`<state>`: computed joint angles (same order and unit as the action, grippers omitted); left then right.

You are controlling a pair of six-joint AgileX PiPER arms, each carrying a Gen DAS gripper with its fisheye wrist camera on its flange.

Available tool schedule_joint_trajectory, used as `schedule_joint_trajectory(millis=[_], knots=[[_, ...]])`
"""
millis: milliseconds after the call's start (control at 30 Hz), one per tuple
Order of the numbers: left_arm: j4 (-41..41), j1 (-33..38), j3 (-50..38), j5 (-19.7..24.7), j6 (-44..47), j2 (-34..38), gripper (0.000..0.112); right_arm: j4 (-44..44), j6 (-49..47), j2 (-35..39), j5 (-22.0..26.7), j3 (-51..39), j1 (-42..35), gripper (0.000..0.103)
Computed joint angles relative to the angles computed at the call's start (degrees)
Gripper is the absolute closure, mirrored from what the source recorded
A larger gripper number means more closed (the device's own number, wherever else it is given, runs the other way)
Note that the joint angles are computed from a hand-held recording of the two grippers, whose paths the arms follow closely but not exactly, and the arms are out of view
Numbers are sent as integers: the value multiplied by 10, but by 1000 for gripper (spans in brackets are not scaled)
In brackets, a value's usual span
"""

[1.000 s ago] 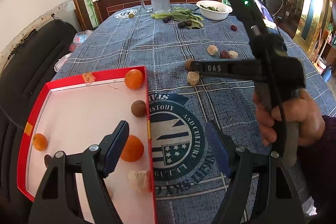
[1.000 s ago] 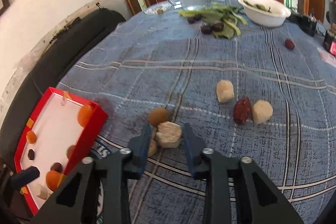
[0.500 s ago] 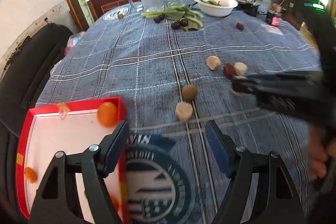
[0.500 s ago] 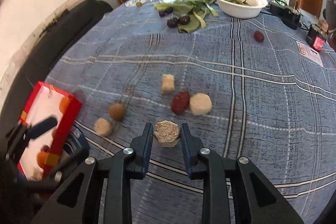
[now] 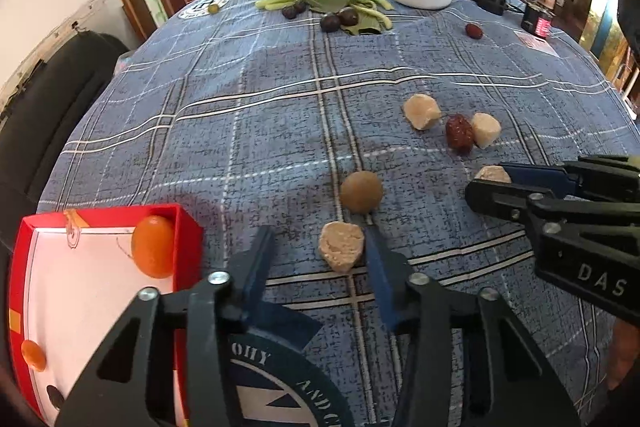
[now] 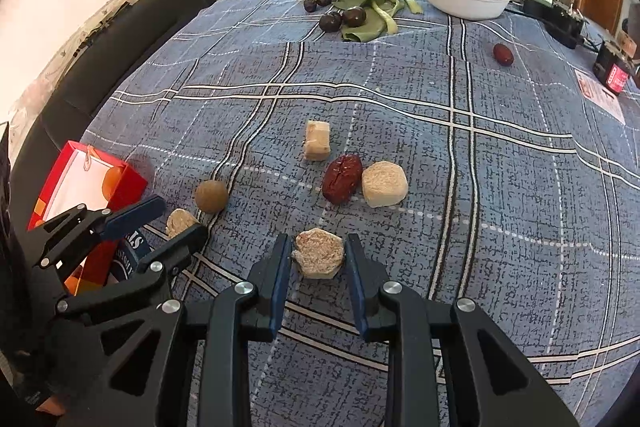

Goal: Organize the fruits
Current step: 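Grasp a pale cake piece with the left tool while the right tool holds its slice, then carry both cake pieces into the tray and open both tools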

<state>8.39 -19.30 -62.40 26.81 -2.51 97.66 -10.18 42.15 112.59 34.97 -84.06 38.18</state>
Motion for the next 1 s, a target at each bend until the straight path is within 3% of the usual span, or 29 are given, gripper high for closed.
schedule_joint_trajectory(millis=[200, 500, 767, 1000], knots=[[-41, 0, 5, -7, 46, -3, 88, 5, -5, 0, 8, -4, 0, 77], [-19, -7, 37, -10, 7, -56, 88, -7, 25, -17, -31, 18, 6, 77], [-27, -6, 82, -16, -3, -169, 88, -146, 178, -62, -123, 73, 33, 77], [-19, -2, 108, -10, -13, -239, 88, -319, 353, -78, -166, 96, 65, 77]])
